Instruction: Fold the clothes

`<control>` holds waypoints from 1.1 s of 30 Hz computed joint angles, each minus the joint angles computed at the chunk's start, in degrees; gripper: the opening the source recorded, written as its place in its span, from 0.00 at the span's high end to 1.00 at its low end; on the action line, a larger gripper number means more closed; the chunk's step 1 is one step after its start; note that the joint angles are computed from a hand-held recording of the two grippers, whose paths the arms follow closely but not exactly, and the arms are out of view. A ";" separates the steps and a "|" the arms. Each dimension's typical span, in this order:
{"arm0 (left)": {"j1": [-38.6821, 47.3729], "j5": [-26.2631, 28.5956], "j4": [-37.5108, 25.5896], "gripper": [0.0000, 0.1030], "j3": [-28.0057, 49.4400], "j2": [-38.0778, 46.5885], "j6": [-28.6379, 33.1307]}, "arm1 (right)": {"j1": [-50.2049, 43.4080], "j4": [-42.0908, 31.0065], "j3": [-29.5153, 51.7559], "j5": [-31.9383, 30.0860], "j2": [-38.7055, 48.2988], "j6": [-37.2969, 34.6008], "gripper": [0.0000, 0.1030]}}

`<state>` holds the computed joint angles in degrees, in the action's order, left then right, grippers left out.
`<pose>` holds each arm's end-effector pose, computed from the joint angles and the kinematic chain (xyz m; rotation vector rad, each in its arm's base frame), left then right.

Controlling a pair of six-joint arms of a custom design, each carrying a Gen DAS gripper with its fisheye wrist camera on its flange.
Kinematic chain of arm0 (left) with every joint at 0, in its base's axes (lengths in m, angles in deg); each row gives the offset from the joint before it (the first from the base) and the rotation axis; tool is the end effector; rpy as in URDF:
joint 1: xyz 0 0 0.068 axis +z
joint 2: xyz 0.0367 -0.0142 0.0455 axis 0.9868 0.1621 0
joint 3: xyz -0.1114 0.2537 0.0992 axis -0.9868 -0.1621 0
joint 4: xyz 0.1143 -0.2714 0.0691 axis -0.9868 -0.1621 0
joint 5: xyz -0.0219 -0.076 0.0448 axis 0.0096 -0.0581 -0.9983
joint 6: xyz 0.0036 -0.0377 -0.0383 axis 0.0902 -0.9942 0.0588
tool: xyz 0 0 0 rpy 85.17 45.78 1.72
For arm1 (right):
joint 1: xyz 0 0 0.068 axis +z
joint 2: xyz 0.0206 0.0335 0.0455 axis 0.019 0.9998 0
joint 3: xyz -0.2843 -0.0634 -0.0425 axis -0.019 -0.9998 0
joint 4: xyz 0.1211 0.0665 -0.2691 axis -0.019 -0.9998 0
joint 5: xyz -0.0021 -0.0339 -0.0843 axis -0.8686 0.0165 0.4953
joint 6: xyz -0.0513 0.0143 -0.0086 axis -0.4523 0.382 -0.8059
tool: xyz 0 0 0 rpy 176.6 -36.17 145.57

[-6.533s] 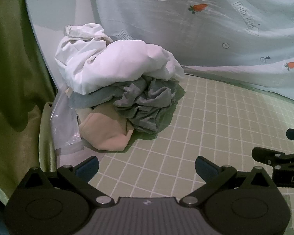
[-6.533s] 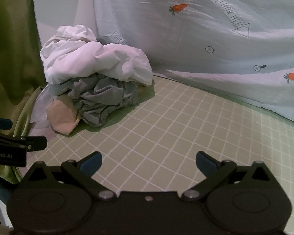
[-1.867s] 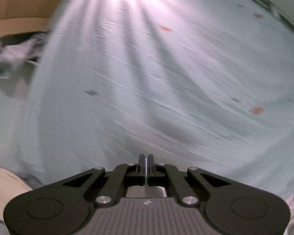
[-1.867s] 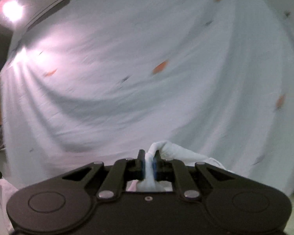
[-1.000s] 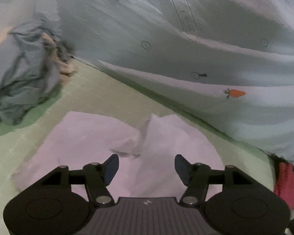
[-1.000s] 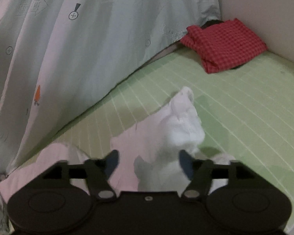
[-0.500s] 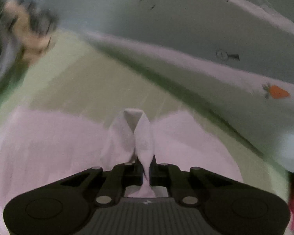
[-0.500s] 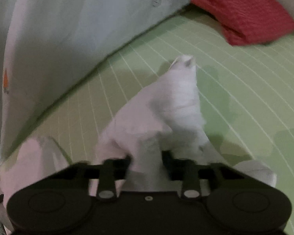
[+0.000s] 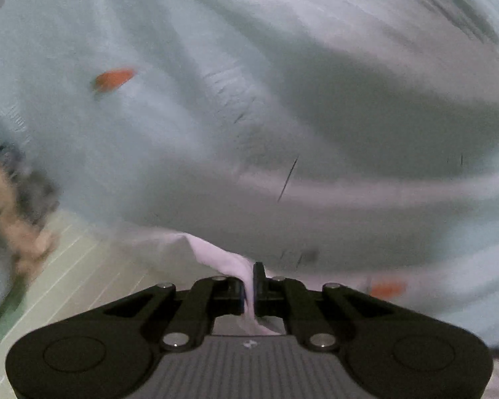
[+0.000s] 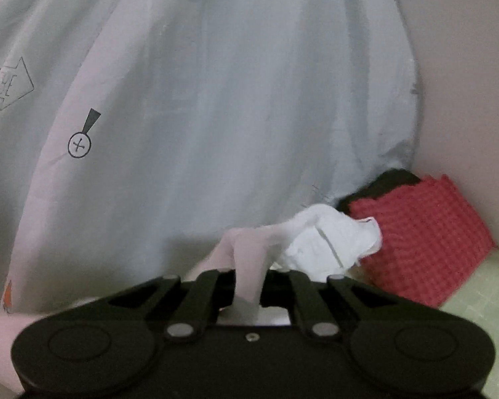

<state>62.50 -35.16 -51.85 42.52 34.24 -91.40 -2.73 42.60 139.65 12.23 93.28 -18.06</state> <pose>0.2025 -0.0472 0.3888 -0.8087 1.9998 -0.0400 0.3645 -0.0183 0.2438 0.1620 2.1021 0.2482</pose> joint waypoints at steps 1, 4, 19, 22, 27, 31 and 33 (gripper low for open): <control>-2.85 -0.55 -4.84 0.95 -2.09 -2.23 -4.84 | -0.83 -0.71 -1.39 -0.58 -0.63 0.11 0.95; -12.53 2.15 -19.79 0.94 -8.81 -6.41 -23.92 | -3.03 -5.59 -5.01 -1.34 -1.00 -0.56 0.87; -16.29 -3.85 -19.72 0.36 -2.43 0.93 -26.61 | -4.82 -12.35 -14.74 -3.37 -12.22 4.56 0.31; -9.63 0.86 -9.17 0.30 -1.17 6.48 -17.46 | -4.15 -11.89 -14.22 -2.94 -10.72 5.65 0.29; -2.39 8.03 5.28 0.22 3.25 19.17 -7.52 | -2.60 -11.48 -12.34 -0.81 -7.84 7.05 0.26; 0.52 12.83 10.85 0.19 8.63 29.32 -5.41 | -1.12 -10.92 -10.74 1.82 -4.92 7.41 0.26; 1.23 14.75 10.72 0.19 12.07 34.01 -5.97 | -0.71 -10.60 -9.99 2.59 -3.33 8.14 0.26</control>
<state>63.73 -20.42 -41.13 54.59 68.25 -97.37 -3.44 32.00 129.66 14.82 89.95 -9.91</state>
